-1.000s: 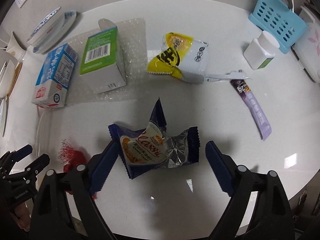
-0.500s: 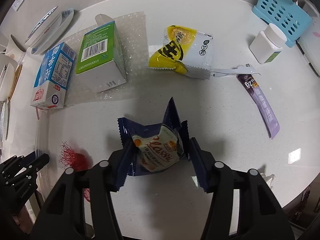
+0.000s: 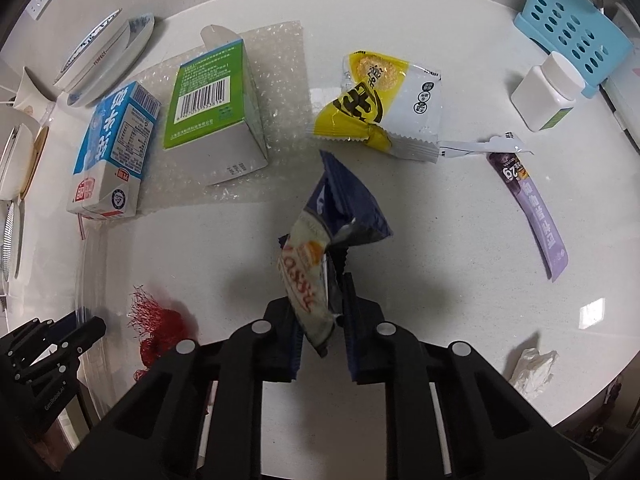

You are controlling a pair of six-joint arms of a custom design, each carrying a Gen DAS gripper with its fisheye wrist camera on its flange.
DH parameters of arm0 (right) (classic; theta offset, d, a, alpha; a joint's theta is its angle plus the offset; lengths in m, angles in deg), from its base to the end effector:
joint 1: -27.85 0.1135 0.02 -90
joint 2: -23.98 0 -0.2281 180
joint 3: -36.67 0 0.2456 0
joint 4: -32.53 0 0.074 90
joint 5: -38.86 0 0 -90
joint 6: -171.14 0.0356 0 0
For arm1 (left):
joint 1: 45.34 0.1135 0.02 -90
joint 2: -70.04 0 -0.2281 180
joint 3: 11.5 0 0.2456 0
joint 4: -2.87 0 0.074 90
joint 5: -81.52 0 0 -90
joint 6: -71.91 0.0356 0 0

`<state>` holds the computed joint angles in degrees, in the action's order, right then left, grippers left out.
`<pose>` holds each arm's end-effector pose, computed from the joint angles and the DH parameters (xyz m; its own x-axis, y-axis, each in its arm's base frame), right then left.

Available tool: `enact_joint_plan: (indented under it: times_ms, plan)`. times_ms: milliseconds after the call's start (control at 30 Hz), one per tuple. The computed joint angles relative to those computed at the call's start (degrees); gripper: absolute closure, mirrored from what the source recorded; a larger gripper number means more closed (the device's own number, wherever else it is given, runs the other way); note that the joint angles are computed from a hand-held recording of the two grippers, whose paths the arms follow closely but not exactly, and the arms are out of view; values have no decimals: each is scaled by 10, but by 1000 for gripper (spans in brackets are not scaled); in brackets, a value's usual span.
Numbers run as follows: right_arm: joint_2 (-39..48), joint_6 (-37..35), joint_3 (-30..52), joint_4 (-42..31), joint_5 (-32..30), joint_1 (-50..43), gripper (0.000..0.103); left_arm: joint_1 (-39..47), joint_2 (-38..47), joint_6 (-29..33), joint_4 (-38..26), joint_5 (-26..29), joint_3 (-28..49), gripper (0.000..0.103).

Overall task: Collect trash
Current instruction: 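Grasp the blue snack bag with the right tool while the left tool grasps the clear plastic tube, then lift both held items and carry them down over the black trash bin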

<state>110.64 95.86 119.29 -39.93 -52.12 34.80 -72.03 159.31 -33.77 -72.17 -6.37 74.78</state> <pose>0.2752 0.0342 0.2173 -0.9653 0.1383 -0.2216 0.1244 0.9894 0.0754 0.2541 -0.1292 0.2216 -0.9647 0.1827 -0.1899 0.2025 0.9751 -0.0907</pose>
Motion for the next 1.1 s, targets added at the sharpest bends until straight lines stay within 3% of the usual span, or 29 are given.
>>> enact_joint_plan:
  times_ms: [267,533,733,1100]
  plan:
    - [-51,21,-4,-19,10,11,88,-3,-27,5,-17,-2,15,78]
    - [-159,-3,-30,-68,6,-15,88,-27,-72,-14,-46,-14,30,78]
    - [-229,-37,-30,-110,-5,-24,88,-79,-123,-79,-82,-44,36,78]
    - [-390,-159,-31,-243,-75,-138,88,-269,-166,-267,-141,-123,56,78]
